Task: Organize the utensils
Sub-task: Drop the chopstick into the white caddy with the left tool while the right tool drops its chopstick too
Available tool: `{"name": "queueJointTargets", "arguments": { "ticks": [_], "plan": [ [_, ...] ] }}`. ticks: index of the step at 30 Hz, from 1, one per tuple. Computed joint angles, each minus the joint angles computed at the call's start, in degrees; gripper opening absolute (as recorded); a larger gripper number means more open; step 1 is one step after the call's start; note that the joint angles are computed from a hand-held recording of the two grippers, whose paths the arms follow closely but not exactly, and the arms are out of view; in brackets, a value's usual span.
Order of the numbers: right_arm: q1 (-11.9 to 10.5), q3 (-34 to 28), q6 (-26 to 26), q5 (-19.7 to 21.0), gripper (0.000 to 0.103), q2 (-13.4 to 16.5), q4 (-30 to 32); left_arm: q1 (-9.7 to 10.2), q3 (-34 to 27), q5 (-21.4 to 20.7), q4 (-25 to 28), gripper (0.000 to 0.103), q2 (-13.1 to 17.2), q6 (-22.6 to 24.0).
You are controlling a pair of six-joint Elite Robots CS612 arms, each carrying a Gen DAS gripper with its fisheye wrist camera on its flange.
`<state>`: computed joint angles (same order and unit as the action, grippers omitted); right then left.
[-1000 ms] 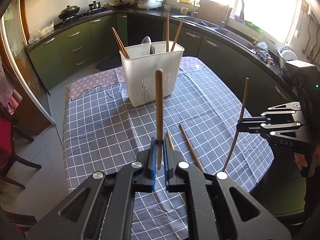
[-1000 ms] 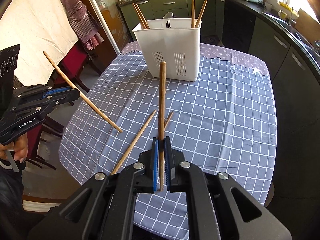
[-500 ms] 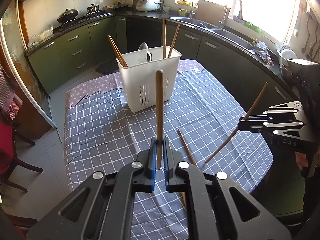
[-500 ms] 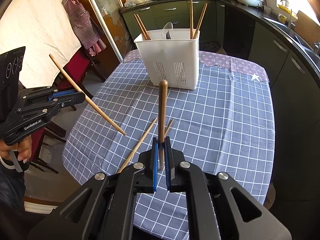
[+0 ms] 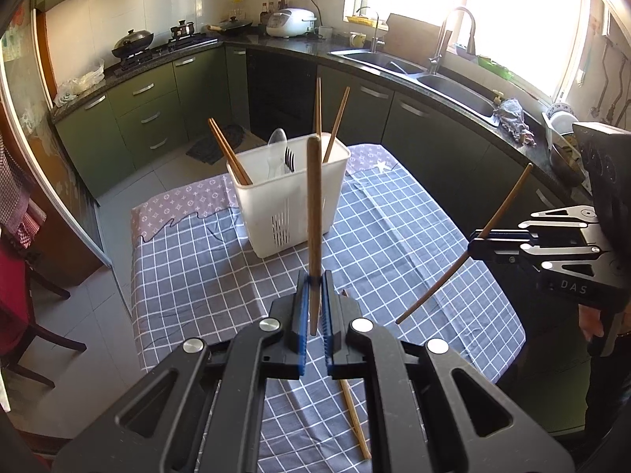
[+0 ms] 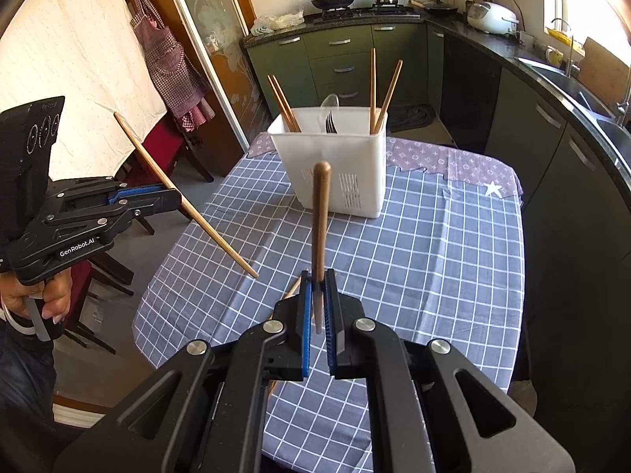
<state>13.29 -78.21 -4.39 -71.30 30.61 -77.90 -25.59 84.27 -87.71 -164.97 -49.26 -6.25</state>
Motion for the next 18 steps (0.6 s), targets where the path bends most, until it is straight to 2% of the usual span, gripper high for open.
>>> {"name": "queueJointTargets", "arguments": {
  "ticks": [3, 9, 14, 18],
  "plan": [
    [-0.25, 1.34, -0.10, 0.66, 0.007, -1.79, -1.87, 0.09, -1.44, 0.05, -0.59, 0.006, -0.43, 0.09],
    [-1.02, 5.89, 2.25, 3.13, 0.007, -5.74, -10.02, 0.40, -6.17, 1.00, -1.90, 0.006, 0.02, 0.08],
    [-1.11, 12.73, 4.45, 3.37, 0.007, -9.61, -18.49, 0.84, -11.58, 2.59, -2.70, 0.006, 2.59, -0.95],
    [-0.73, 19.55, 5.49, 1.84, 0.007, -12.43, -24.83, 1.29, -15.97, 4.42, -2.69, 0.006, 5.83, -2.17]
  ]
}}
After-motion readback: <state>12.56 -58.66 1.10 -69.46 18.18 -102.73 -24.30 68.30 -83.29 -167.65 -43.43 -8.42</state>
